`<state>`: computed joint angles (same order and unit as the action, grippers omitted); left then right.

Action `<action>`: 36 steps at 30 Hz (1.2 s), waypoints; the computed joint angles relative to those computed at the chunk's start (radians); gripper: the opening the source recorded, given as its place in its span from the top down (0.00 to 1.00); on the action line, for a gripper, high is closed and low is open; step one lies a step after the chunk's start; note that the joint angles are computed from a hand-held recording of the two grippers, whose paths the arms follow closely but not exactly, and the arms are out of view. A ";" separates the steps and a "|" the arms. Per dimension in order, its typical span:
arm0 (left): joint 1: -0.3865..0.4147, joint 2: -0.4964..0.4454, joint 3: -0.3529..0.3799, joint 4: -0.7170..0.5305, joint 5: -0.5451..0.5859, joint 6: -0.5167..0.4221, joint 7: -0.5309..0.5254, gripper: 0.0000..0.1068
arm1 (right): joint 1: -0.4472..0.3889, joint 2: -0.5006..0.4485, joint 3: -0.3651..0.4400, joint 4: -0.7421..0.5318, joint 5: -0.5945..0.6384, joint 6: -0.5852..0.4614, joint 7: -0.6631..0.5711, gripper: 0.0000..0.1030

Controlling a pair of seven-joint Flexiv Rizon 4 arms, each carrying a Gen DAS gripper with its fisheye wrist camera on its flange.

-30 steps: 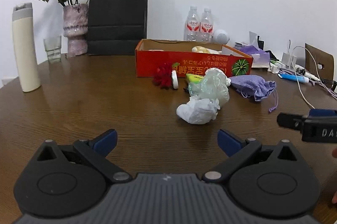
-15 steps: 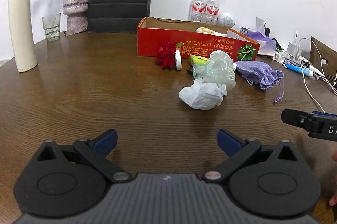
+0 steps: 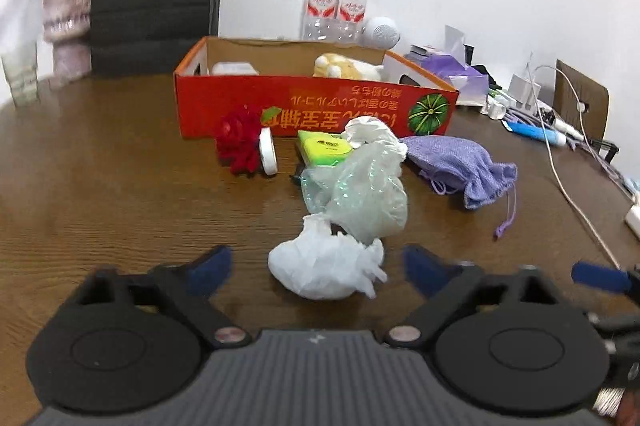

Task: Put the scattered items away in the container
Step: 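Grasp the crumpled white tissue with the left gripper while the right grasps the clear plastic bag, then carry the tissue and plastic bag into the box and open both grippers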

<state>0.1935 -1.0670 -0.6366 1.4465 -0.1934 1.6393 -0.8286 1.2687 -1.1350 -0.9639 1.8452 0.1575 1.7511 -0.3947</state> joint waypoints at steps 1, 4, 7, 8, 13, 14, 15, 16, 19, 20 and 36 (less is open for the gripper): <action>-0.031 0.008 0.046 -0.024 -0.020 -0.030 -0.021 0.49 | 0.000 0.003 0.001 -0.002 -0.002 -0.011 0.002 0.01; -0.015 0.002 0.025 -0.029 -0.050 -0.067 -0.007 0.56 | -0.009 0.021 0.011 -0.008 -0.025 -0.047 0.010 0.01; 0.024 0.000 -0.021 0.011 -0.037 -0.029 0.035 0.58 | -0.040 0.054 0.041 -0.025 -0.076 -0.077 0.009 0.01; 0.028 0.006 -0.019 0.023 -0.035 -0.009 0.031 0.59 | -0.051 0.059 0.048 -0.033 -0.089 -0.068 0.009 0.01; 0.098 0.022 -0.071 0.102 0.009 0.085 -0.026 0.61 | -0.161 0.073 0.120 -0.168 -0.158 -0.027 -0.076 0.02; 0.110 0.027 -0.075 0.118 0.019 0.109 -0.049 0.61 | -0.205 0.085 0.160 -0.217 -0.188 -0.050 -0.100 0.04; 0.117 0.037 -0.068 0.134 0.023 0.126 -0.077 0.61 | -0.261 0.096 0.217 -0.271 -0.227 -0.065 -0.128 0.07; 0.116 0.050 -0.053 0.143 0.025 0.131 -0.101 0.63 | -0.316 0.096 0.270 -0.331 -0.266 -0.078 -0.154 0.08; 0.114 0.079 -0.011 0.162 0.044 0.153 -0.160 0.63 | -0.401 0.054 0.330 -0.498 -0.345 -0.221 -0.140 0.14; 0.113 0.088 0.002 0.169 0.050 0.159 -0.180 0.63 | -0.422 0.047 0.351 -0.544 -0.365 -0.283 -0.125 0.19; 0.117 0.136 0.067 0.248 0.302 0.284 -0.361 0.63 | -0.144 0.151 0.087 -0.109 -0.408 -0.128 0.095 0.63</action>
<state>0.3104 -0.9309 -0.5693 1.6943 0.1087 1.9232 -1.1895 1.1245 -0.9836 -0.8773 1.7364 -0.2505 1.6232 -0.2998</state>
